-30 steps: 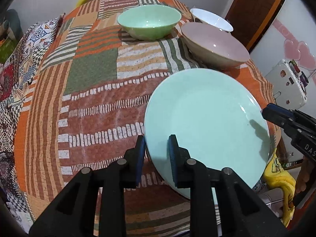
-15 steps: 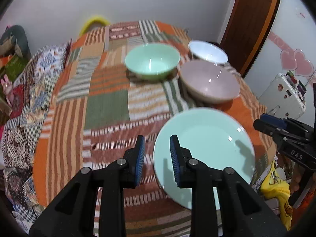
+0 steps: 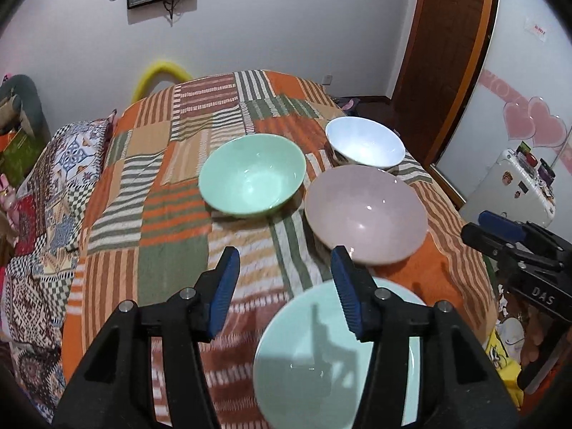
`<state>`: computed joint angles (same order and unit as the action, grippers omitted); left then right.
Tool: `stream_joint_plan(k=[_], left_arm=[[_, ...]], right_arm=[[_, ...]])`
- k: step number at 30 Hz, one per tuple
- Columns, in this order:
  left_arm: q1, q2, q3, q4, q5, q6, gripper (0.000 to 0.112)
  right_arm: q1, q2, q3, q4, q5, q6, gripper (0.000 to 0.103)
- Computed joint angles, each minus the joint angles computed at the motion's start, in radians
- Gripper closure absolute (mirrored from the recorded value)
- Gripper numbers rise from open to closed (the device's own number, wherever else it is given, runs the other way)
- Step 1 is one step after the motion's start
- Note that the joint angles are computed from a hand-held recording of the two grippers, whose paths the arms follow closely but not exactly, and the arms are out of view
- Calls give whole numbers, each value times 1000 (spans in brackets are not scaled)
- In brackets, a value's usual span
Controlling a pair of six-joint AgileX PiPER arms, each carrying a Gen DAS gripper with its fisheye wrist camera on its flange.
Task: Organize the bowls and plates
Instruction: 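Move both grippers to the pink bowl and close on its rim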
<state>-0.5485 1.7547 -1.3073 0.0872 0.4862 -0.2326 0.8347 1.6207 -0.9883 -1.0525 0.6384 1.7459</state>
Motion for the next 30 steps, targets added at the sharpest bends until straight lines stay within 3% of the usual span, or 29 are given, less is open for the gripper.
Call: stream_joint_plan(k=[15, 26, 30], left_arm=[[1, 346, -373, -131, 113, 144, 60], [16, 515, -577, -186, 207, 181, 85], [25, 557, -624, -231, 238, 211, 92]], right_arm=[[-186, 81, -2, -10, -184, -28, 53], [-259, 140, -6, -28, -277, -20, 53], [-289, 156, -9, 14, -325, -57, 65]])
